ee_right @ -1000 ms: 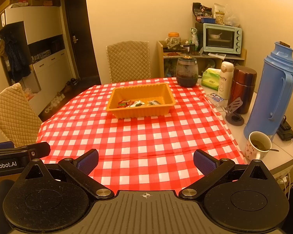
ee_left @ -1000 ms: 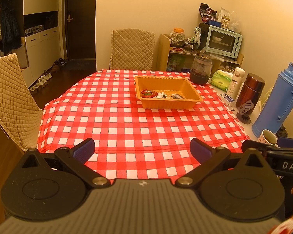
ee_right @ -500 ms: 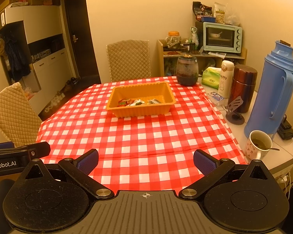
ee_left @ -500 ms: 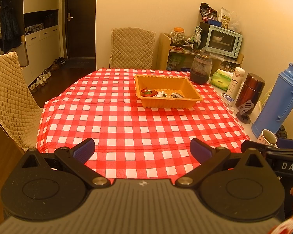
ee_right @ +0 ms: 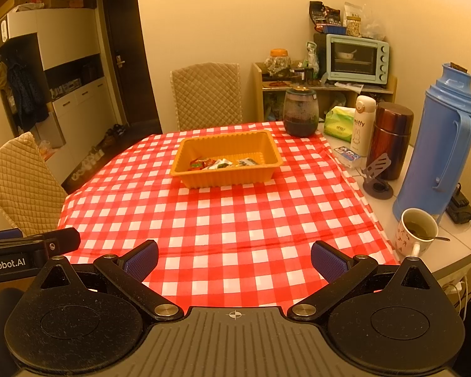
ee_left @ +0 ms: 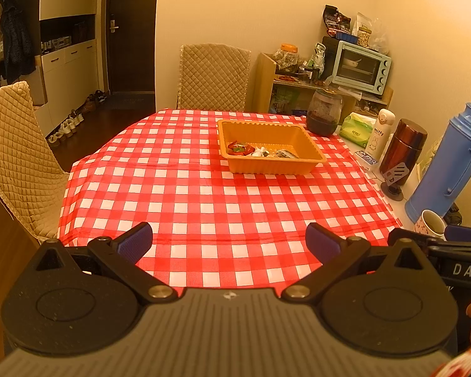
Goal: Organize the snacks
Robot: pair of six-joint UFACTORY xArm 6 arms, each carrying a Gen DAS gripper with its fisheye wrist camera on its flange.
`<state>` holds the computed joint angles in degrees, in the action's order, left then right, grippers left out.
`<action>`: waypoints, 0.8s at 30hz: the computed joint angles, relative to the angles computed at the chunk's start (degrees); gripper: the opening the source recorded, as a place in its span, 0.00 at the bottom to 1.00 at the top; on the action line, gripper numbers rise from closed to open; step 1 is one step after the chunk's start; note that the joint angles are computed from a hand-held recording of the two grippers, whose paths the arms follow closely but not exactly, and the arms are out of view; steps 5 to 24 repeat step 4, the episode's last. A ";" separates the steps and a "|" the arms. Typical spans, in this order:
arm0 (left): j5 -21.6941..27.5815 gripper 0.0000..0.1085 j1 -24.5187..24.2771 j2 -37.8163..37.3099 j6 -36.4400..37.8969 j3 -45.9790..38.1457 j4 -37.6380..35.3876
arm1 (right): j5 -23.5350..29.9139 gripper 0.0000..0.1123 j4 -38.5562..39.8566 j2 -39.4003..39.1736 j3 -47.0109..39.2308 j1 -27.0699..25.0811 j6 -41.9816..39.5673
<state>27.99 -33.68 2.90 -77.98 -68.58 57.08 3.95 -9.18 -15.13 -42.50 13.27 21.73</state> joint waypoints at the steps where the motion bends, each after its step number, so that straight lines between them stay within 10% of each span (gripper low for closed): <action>1: -0.17 0.95 0.22 -0.24 -0.55 0.31 0.61 | 0.00 0.91 -0.16 0.00 -0.01 -0.02 0.17; 24: -0.27 0.95 0.24 -0.30 -1.22 0.46 1.03 | -0.02 0.91 -0.19 0.01 -0.01 -0.02 0.15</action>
